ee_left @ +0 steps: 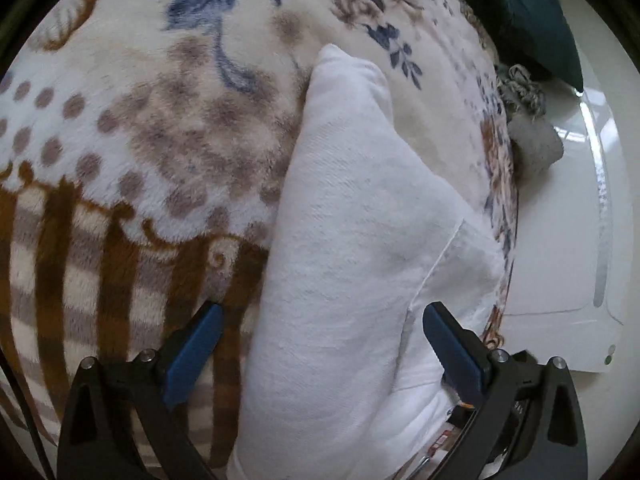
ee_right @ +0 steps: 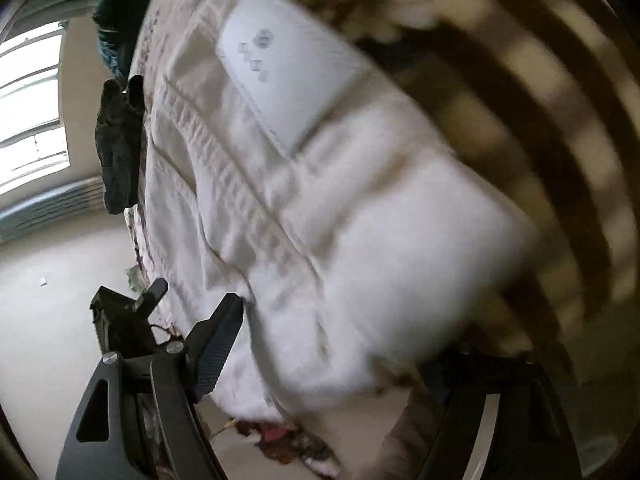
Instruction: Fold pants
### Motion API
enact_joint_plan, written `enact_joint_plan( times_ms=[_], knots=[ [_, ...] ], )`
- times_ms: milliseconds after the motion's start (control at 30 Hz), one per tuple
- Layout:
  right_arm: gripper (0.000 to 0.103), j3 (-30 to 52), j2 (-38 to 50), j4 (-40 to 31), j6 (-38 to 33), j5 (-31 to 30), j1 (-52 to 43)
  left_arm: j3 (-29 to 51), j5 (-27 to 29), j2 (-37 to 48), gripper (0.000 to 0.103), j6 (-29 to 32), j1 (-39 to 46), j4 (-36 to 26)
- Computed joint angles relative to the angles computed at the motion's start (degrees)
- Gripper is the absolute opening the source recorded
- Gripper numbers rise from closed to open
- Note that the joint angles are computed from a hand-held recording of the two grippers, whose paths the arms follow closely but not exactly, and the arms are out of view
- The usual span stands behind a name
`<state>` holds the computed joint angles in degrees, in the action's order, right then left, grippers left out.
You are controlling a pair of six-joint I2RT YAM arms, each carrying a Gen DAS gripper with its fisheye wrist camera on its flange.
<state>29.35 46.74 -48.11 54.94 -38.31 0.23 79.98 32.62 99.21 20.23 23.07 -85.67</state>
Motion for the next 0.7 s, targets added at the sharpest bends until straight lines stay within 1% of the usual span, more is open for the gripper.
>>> enact_joint_plan(
  times_ms=[67,133,167,200,233,267,300,367,400,433,467,500,567,600,667,700],
  knots=[
    [0.083,-1.0,-3.5,2.2,2.8,-1.5,-1.2,0.4,-1.1,0.3,0.102,-1.3,-2.1,0.7],
    [0.083,-0.4,-5.4,3.1,2.7,-2.4,-2.4,0.5,-1.8,0.2,0.102,-0.8,-2.7,0.7],
    [0.081,1.4,-4.2,1.9,-0.3,-0.6,-1.7,0.5,-2.0,0.3,0.102,-0.8,-3.1,0.8],
    [0.081,3.5,-1.6,-0.1,-3.8,3.2,0.2,0.3,-1.9,0.2,0.102,-0.7,-3.0,0.8],
    [0.081,3.1,0.5,0.1,-5.0,4.9,1.0,0.1,-1.8,0.1,0.102,-0.8,-3.1,0.9],
    [0.081,2.0,2.1,1.1,-5.4,3.8,0.5,-0.2,-1.6,0.3,0.102,-1.5,-3.6,1.6],
    [0.082,0.0,3.2,3.8,-4.3,1.9,0.0,-0.4,-1.7,0.3,0.102,-1.6,-3.7,1.7],
    [0.086,-1.1,5.0,8.8,-2.1,-1.4,-0.2,-0.1,-2.2,0.5,0.102,-1.1,-3.6,1.5],
    [0.086,-1.5,5.0,10.6,-1.0,-3.2,-0.7,-0.2,-2.3,0.5,0.102,-1.1,-3.7,1.6],
    [0.086,-2.5,3.0,14.3,1.9,-6.1,-1.2,-0.1,-2.5,0.6,0.102,-0.9,-3.4,1.5],
    [0.085,-2.4,1.6,15.2,1.3,-7.6,-1.6,0.0,-2.7,0.6,0.102,-0.9,-3.4,1.5],
    [0.084,-0.7,2.7,13.9,-0.9,-5.9,0.0,-0.1,-2.8,0.6,0.102,-0.9,-3.4,1.6],
    [0.083,3.7,7.2,5.8,-7.8,2.3,4.2,-0.4,-2.8,0.6,0.103,-1.4,-4.1,2.3],
    [0.078,2.5,7.7,5.1,-8.1,3.5,4.6,-0.5,-2.8,0.5,0.103,-1.5,-4.3,2.4],
    [0.077,-0.5,5.5,8.1,-5.7,2.9,4.7,-0.9,-3.3,0.2,0.103,-1.6,-5.1,2.9],
    [0.080,-0.8,5.8,9.1,-5.1,2.6,5.3,-1.1,-3.6,0.0,0.103,-1.5,-5.2,3.1]
  ],
)
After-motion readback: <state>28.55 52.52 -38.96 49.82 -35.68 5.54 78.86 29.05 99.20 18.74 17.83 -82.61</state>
